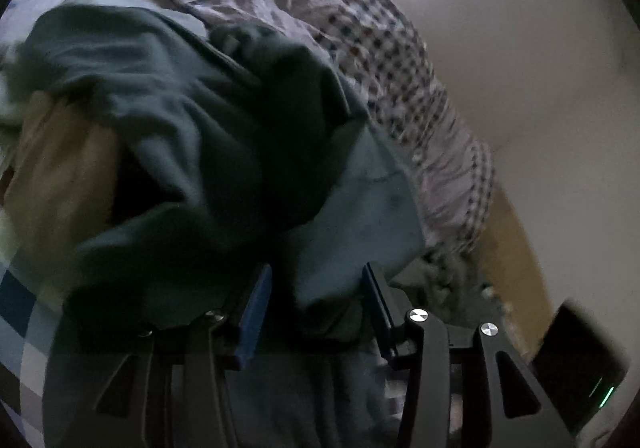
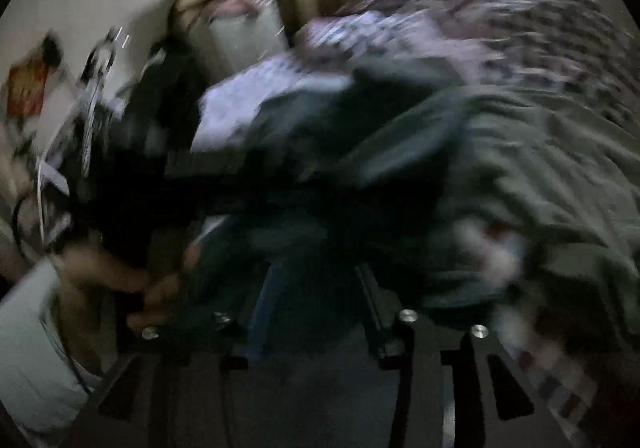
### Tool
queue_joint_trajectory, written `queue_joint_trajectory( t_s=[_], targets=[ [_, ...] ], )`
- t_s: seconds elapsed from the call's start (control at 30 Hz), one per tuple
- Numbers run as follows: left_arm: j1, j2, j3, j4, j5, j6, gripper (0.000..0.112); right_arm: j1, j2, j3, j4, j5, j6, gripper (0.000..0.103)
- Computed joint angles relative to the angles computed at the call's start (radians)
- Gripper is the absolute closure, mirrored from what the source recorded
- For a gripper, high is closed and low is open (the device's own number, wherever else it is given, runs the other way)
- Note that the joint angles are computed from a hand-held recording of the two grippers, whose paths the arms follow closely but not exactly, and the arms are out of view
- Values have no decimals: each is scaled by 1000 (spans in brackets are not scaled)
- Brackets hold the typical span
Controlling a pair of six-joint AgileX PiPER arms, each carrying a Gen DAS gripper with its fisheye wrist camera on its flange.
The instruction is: Fold clothes
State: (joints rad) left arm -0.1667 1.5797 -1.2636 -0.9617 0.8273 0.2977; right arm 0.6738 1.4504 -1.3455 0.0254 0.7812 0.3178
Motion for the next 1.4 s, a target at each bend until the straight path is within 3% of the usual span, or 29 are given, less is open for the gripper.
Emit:
queue_joint_trajectory(
  t_s=[0.07, 0.1, 0.23, 0.43, 0.63, 0.77, 0.8, 0.9, 1.03, 1.23, 1.4],
  targets=[
    [-13, -3, 11, 26, -30, -27, 85, -68, -16, -3, -7, 18, -4, 53],
    [-13, -16, 33, 56, -74, -82, 108, -95, -8, -19, -11, 27, -13, 52],
    [71, -47, 125, -67, -149, -56, 108, -156, 31, -40, 17, 6, -45, 51],
    [166, -49, 198, -187, -153, 10, 108, -162, 101, -45, 55, -56, -71, 50],
    [153, -46, 215, -188, -174, 2, 108, -146, 228, -175, 82, -87, -113, 48],
    [171, -58, 253, -220, -159, 35, 108, -160, 343, -329, 116, -35, -131, 48],
    [172, -57, 253, -215, -159, 34, 107, -158, 377, -371, 118, -4, -143, 50],
    [168, -46, 241, -192, -154, 19, 103, -150, 456, -475, 108, 79, -171, 87],
    [160, -17, 210, -170, -132, 3, 90, -164, 366, -401, 38, 49, -136, 91],
    [119, -18, 193, -66, -172, -60, 89, -236, 174, -346, -186, 57, 51, 94],
    [113, -15, 182, -54, -160, -84, 84, -368, 84, -466, -379, 188, 207, 94]
  ],
)
